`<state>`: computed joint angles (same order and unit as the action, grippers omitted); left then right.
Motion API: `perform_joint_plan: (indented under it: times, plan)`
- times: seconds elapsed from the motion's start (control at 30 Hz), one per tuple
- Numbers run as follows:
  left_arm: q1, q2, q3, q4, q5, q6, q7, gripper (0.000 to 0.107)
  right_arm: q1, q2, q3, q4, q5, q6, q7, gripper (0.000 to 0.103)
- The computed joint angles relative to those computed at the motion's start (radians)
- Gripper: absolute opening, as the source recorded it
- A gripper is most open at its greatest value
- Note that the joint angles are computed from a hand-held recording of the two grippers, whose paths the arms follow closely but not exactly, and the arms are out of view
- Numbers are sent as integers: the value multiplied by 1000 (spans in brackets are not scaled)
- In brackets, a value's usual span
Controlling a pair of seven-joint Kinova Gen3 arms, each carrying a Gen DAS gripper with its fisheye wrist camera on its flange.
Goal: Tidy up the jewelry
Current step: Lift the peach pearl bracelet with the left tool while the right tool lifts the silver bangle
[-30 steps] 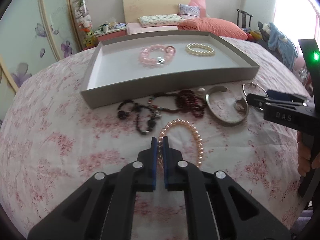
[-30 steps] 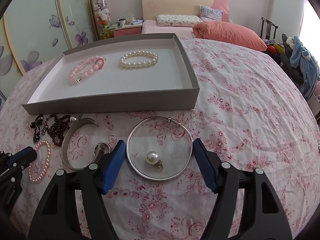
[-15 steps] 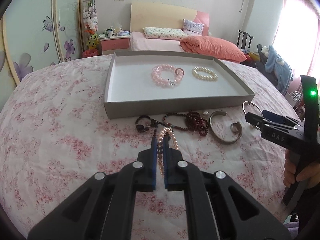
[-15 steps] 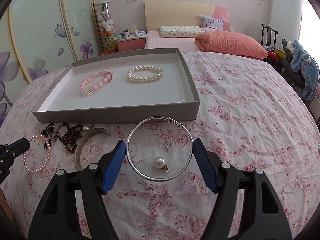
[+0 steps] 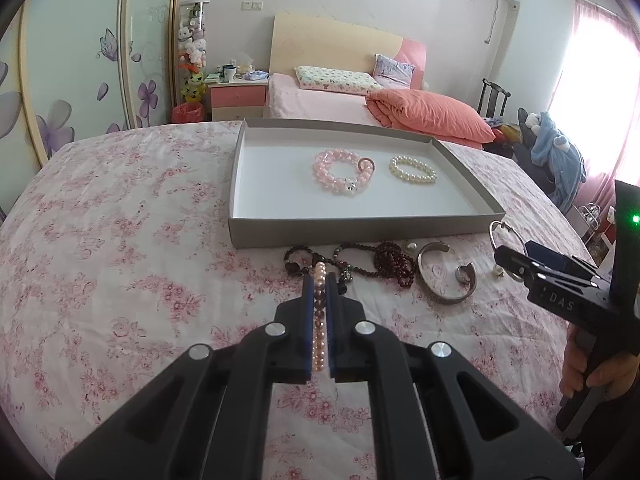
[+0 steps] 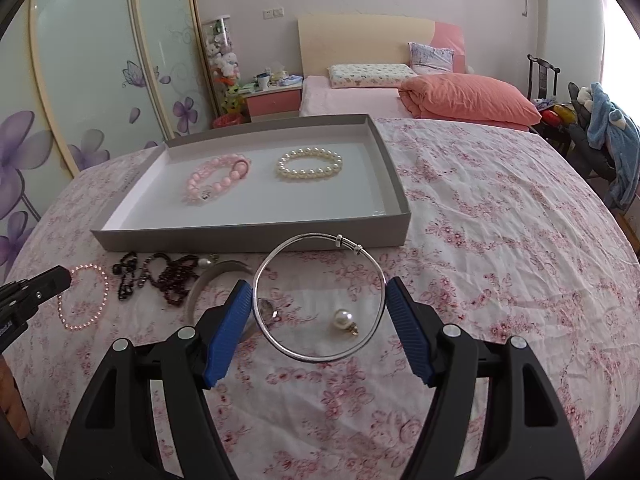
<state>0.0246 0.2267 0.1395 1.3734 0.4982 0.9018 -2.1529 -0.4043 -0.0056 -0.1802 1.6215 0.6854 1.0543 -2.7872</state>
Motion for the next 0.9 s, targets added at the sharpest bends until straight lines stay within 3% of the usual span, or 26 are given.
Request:
perform_joint_plan:
  times: [0.37, 0.7, 0.9]
  plan:
    - [29, -25, -8, 28, -47, -79, 52, 7, -28, -26, -37, 12, 60, 3, -60, 69]
    - [58, -81, 5, 72, -52, -220, 48, 7, -97, -38, -117, 16, 316, 111, -203, 69]
    - [92, -97, 8, 83, -81, -295, 68, 7, -133, -28, -117, 20, 434, 151, -256, 69]
